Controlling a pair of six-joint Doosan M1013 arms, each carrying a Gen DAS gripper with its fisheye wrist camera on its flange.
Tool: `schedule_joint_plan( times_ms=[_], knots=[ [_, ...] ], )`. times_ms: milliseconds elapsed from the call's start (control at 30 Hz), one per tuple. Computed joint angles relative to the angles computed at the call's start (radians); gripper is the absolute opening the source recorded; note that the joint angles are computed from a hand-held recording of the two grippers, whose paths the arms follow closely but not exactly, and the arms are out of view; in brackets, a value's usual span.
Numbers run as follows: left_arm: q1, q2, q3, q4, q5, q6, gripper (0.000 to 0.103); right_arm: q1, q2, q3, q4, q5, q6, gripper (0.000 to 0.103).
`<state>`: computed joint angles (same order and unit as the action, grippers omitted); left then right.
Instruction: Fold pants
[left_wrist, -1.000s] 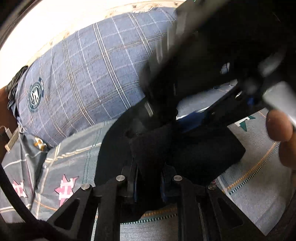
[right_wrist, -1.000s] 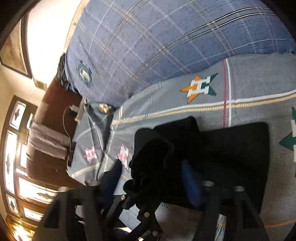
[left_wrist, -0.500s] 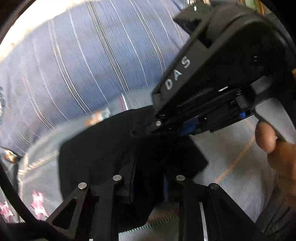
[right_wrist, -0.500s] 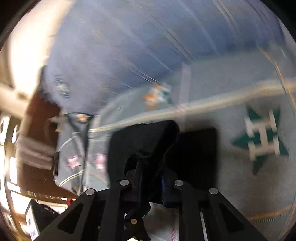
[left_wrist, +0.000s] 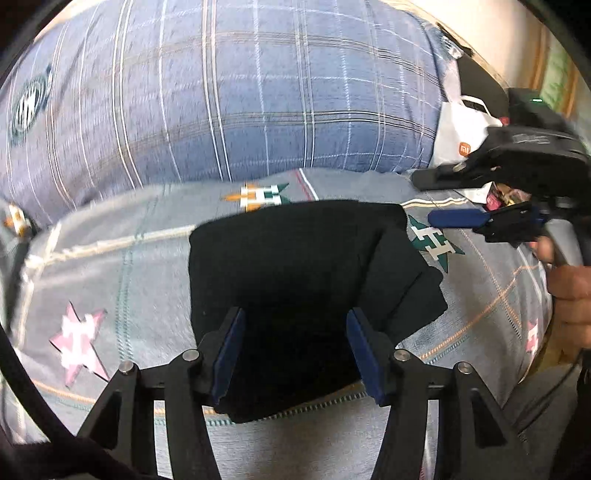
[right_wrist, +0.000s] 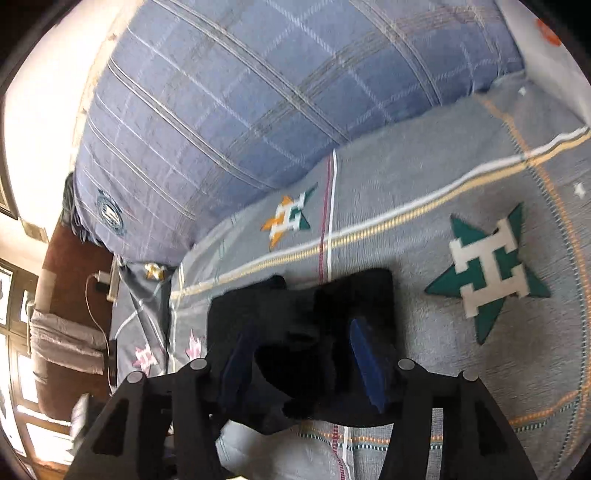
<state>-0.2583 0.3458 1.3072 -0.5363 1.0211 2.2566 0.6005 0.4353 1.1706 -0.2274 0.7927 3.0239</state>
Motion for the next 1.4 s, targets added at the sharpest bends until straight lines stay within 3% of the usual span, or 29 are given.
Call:
schedule_joint_plan(
  times_ms=[133, 167, 267, 333, 367, 500, 633, 667, 800, 833, 867, 900, 967, 1067, 1233, 1267, 1333, 1367, 1400],
  knots=[
    [0.007, 0.010, -0.005, -0.069, 0.072, 0.021, 0.058, 0.010, 0.017, -0.036, 0.005, -0.035, -0.109, 0.058],
    [0.007, 0.006, 0.004, -0.088, 0.083, 0.033, 0.058, 0.011, 0.033, -0.061, 0.036, -0.011, -0.161, 0.058],
    [0.000, 0.011, 0.008, -0.140, 0.139, 0.068, 0.058, 0.002, 0.092, -0.142, 0.155, 0.156, -0.256, 0.057],
    [-0.005, 0.010, 0.018, -0.166, 0.165, 0.087, 0.058, -0.008, 0.120, -0.162, 0.223, 0.215, -0.270, 0.030],
    [-0.006, 0.005, 0.025, -0.182, 0.164, 0.100, 0.058, -0.010, 0.124, -0.166, 0.233, 0.236, -0.275, 0.027],
    [-0.004, -0.008, 0.042, -0.244, 0.194, 0.177, 0.058, 0.005, 0.091, -0.153, 0.157, 0.280, -0.250, 0.024],
    [-0.018, 0.010, 0.023, -0.223, 0.234, 0.157, 0.058, 0.018, 0.060, -0.098, 0.143, 0.325, -0.190, 0.025],
    [-0.024, 0.015, 0.015, -0.211, 0.234, 0.147, 0.058, 0.017, 0.051, -0.077, 0.146, 0.313, -0.166, 0.026],
    [-0.019, 0.014, 0.012, -0.221, 0.254, 0.133, 0.058, 0.025, -0.021, 0.027, 0.021, 0.087, -0.043, 0.027],
    [-0.012, 0.011, 0.010, -0.249, 0.253, 0.141, 0.058, 0.024, -0.028, 0.040, 0.012, 0.041, -0.035, 0.037],
    [-0.007, 0.005, 0.014, -0.267, 0.239, 0.149, 0.058, 0.020, -0.034, 0.054, 0.028, -0.005, -0.044, 0.060],
    [-0.001, -0.005, 0.021, -0.278, 0.224, 0.155, 0.058, 0.015, -0.037, 0.067, 0.061, -0.048, -0.061, 0.072],
    [0.000, -0.015, 0.029, -0.274, 0.168, 0.158, 0.058, 0.010, -0.035, 0.072, 0.099, -0.070, -0.078, 0.072],
    [-0.017, -0.022, 0.042, -0.229, 0.097, 0.176, 0.058, 0.000, -0.025, 0.065, 0.162, -0.018, -0.097, 0.072],
    [-0.063, -0.049, 0.111, -0.243, -0.027, 0.362, 0.058, -0.008, -0.025, 0.091, 0.187, -0.071, -0.059, 0.069],
    [-0.073, -0.052, 0.122, -0.242, -0.053, 0.380, 0.055, -0.007, -0.027, 0.093, 0.176, -0.063, -0.049, 0.062],
    [-0.093, -0.055, 0.135, -0.198, -0.097, 0.365, 0.017, 0.000, -0.019, 0.079, 0.139, -0.039, -0.022, 0.058],
    [-0.093, -0.047, 0.126, -0.178, -0.082, 0.330, 0.008, 0.001, -0.022, 0.086, 0.127, -0.050, -0.010, 0.058],
    [-0.087, -0.041, 0.120, -0.194, -0.068, 0.315, 0.006, 0.001, -0.028, 0.098, 0.122, -0.081, 0.004, 0.058]
  ],
)
